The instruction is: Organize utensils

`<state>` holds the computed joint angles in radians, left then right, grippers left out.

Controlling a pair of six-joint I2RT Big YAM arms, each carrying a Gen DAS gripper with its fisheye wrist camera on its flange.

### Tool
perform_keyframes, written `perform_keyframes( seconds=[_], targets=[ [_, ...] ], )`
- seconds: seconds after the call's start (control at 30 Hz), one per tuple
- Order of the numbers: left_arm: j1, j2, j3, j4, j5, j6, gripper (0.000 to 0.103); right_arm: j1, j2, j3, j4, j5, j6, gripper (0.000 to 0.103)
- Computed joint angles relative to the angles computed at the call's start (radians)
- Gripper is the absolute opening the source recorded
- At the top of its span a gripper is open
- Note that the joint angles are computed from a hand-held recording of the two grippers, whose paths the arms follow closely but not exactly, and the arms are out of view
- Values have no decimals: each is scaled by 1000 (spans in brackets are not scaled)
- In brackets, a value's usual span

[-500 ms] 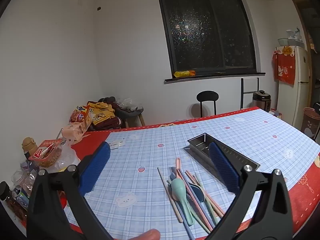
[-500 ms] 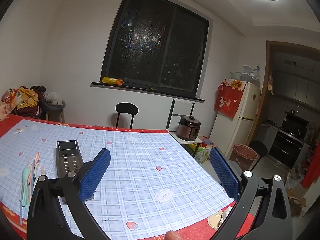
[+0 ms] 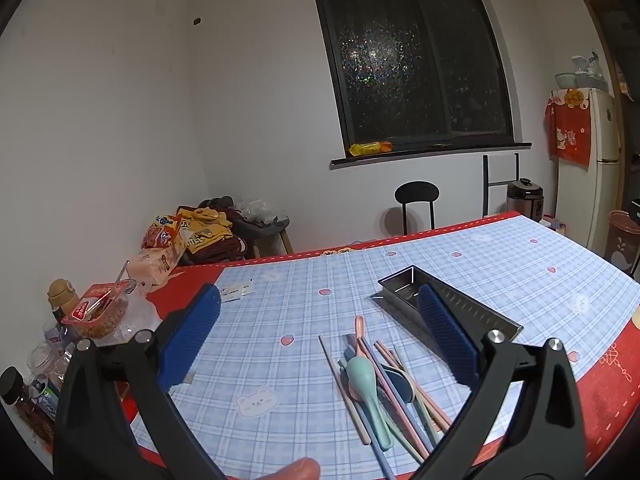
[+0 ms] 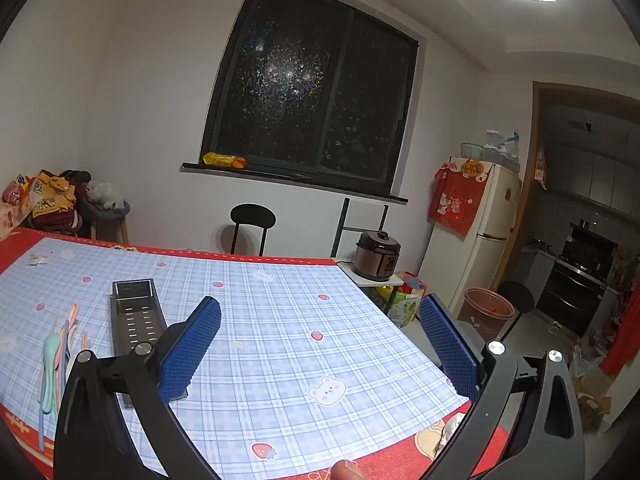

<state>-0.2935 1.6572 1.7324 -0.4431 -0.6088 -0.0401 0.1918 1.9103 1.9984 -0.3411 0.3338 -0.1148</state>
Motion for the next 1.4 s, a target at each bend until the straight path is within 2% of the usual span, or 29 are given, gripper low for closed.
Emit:
perform_keyframes(
  seconds=[0.93,1.4],
  targets=[
    [-8,3,4,-8,-17,17,98,-2,4,9,-10,-3,-1,98],
    [-13,0,0,-3,-19,19,98,-10,-3,-28,18,-11,-2,98]
  ],
)
